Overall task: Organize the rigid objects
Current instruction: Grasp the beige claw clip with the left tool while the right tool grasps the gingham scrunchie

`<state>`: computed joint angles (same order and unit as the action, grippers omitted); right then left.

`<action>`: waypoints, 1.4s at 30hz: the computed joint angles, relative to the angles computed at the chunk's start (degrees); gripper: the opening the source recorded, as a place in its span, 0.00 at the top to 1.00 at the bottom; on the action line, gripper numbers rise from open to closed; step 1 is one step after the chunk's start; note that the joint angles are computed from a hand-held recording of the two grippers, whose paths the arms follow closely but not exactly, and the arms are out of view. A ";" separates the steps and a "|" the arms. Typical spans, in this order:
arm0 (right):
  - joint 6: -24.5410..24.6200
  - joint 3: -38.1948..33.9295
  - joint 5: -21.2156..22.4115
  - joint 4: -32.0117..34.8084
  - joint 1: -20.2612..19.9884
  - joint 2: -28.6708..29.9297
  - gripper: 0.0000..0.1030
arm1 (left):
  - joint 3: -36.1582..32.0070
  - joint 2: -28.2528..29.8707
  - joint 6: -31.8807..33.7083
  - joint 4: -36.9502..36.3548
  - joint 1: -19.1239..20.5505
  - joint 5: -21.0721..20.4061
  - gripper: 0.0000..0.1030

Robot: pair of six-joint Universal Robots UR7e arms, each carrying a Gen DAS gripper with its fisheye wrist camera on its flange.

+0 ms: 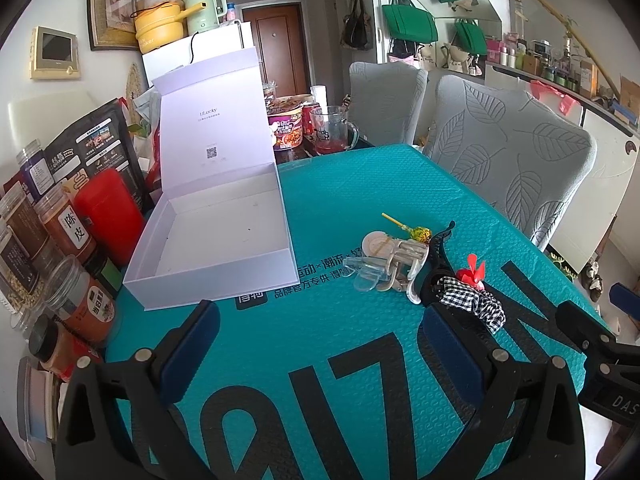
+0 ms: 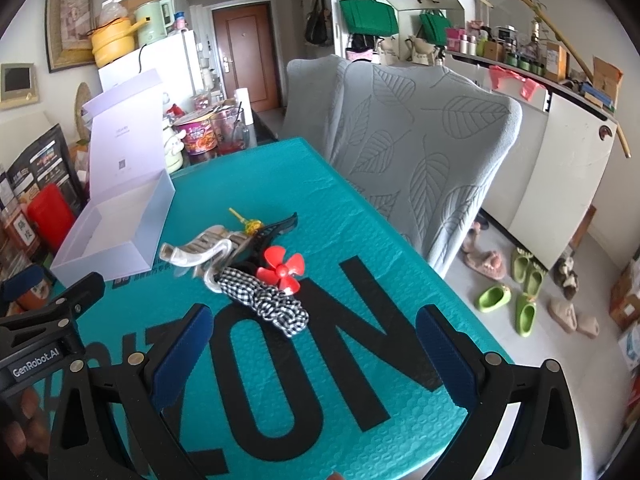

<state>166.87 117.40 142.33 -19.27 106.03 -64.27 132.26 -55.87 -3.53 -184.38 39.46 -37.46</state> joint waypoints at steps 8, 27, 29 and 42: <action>-1.05 0.13 -1.38 -0.71 -0.81 -0.26 0.00 | -0.58 0.46 0.61 -0.18 0.36 -0.53 0.00; -3.80 -0.74 -9.84 1.19 -7.62 -0.02 0.00 | -7.88 6.03 5.81 0.85 3.74 -5.62 0.00; -3.85 -1.20 -10.83 2.00 -8.59 -0.15 0.00 | -9.19 6.79 7.25 0.86 4.37 -7.90 0.00; -4.45 -4.02 -14.61 6.08 -13.19 0.33 0.00 | -18.83 14.27 11.26 5.28 8.09 -13.33 0.13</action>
